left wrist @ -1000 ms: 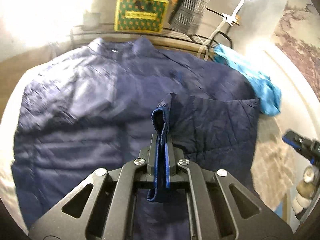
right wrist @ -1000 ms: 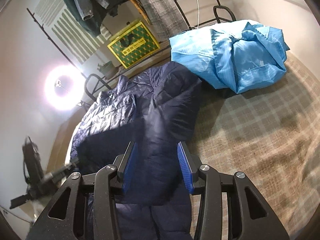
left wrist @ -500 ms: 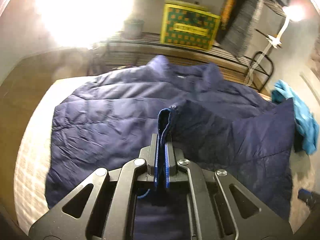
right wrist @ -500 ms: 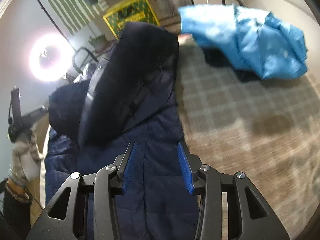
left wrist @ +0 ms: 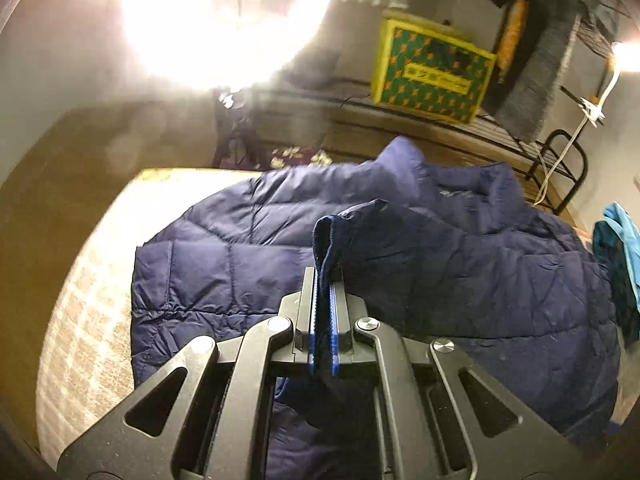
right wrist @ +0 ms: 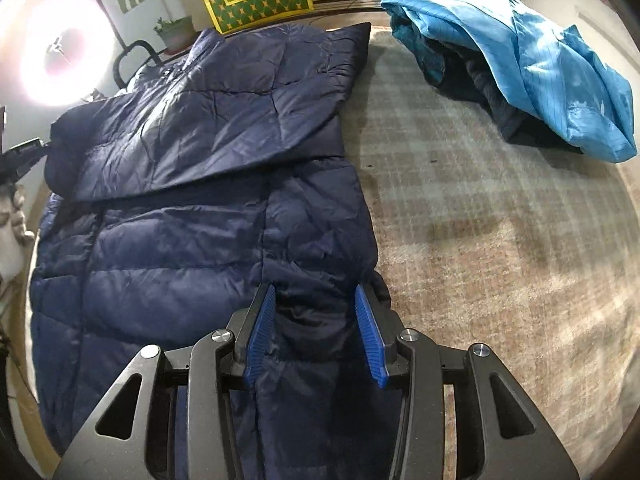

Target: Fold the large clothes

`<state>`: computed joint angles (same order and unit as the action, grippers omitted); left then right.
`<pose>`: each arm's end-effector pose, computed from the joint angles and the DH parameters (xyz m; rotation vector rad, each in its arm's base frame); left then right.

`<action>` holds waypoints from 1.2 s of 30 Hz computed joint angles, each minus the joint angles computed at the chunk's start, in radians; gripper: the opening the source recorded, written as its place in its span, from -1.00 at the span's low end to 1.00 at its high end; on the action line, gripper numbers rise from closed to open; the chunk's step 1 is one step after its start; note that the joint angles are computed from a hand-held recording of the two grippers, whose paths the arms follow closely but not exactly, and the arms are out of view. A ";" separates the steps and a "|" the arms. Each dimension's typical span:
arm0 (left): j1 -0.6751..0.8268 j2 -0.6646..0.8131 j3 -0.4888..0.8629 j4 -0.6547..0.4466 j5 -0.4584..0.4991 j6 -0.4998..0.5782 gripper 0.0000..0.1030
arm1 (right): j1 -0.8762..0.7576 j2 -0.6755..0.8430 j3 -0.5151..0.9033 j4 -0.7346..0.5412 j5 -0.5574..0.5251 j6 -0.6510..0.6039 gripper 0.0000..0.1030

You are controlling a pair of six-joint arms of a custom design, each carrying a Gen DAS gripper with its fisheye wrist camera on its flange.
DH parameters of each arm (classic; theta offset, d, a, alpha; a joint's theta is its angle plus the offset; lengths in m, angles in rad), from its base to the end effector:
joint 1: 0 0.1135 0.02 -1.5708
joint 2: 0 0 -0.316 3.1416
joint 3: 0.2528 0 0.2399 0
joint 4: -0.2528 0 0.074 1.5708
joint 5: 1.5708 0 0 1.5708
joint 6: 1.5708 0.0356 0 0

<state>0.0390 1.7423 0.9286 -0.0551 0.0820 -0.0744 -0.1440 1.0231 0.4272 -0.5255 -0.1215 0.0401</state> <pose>0.3476 0.0106 0.2137 -0.1016 2.4369 -0.1158 0.1282 -0.0142 0.2041 0.2096 2.6759 0.1312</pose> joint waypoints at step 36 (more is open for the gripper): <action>0.440 -0.612 -0.111 -0.588 0.314 0.316 -0.28 | -0.597 -0.338 0.128 -0.400 -0.400 -0.596 -0.21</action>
<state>0.4791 1.1306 0.8180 -0.6432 0.3956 0.2415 -0.7408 0.6853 0.5547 -0.9257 -0.5218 -0.5556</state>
